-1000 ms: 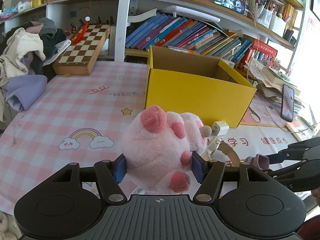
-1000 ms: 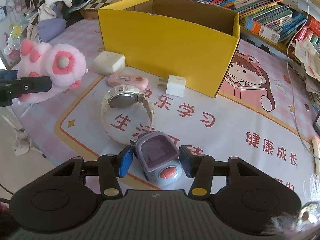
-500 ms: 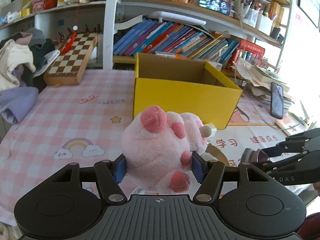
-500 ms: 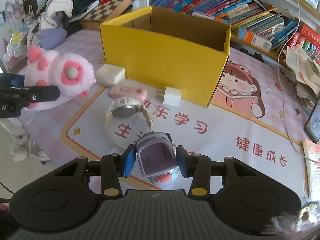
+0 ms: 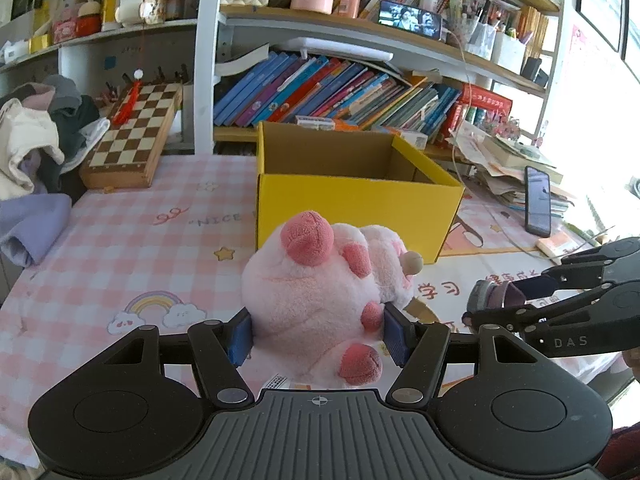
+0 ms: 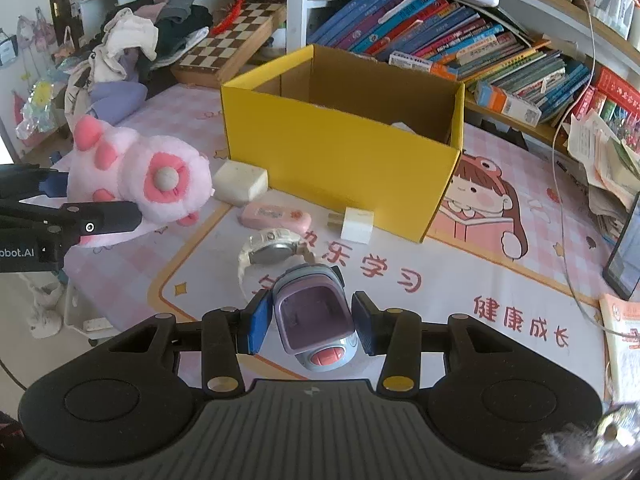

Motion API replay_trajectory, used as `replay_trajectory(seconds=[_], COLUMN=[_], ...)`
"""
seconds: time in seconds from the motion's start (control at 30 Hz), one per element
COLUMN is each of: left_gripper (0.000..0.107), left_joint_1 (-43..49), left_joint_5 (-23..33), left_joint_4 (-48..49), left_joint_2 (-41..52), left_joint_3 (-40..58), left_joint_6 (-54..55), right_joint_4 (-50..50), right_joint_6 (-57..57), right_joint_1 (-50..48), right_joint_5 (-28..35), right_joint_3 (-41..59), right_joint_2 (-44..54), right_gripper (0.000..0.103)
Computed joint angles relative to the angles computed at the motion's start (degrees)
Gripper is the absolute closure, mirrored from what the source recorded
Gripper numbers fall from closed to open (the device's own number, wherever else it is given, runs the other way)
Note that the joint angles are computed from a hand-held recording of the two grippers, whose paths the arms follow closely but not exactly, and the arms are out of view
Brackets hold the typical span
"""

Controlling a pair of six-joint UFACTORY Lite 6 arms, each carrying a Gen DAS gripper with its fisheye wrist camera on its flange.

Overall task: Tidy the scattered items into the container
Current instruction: 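Carry the purple watch and pink pig with both grippers over the yellow box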

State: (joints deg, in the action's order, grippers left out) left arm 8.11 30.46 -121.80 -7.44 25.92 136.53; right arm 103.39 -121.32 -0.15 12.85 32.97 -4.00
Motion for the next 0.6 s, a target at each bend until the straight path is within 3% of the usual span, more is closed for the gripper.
replay_trajectory(seconds=[0.6], left_gripper=[0.044], left_joint_1=[-3.21], left_joint_5=[1.00], left_joint_4=[1.01], left_joint_2=[3.46], left_joint_3=[9.45], left_joint_6=[-2.91], right_joint_4=[-6.81], right_joint_6=[6.16], right_joint_1=[0.30], right_joint_5=[2.24], right_joint_3=[10.30], right_joint_2=[0.78], right_gripper=[0.062])
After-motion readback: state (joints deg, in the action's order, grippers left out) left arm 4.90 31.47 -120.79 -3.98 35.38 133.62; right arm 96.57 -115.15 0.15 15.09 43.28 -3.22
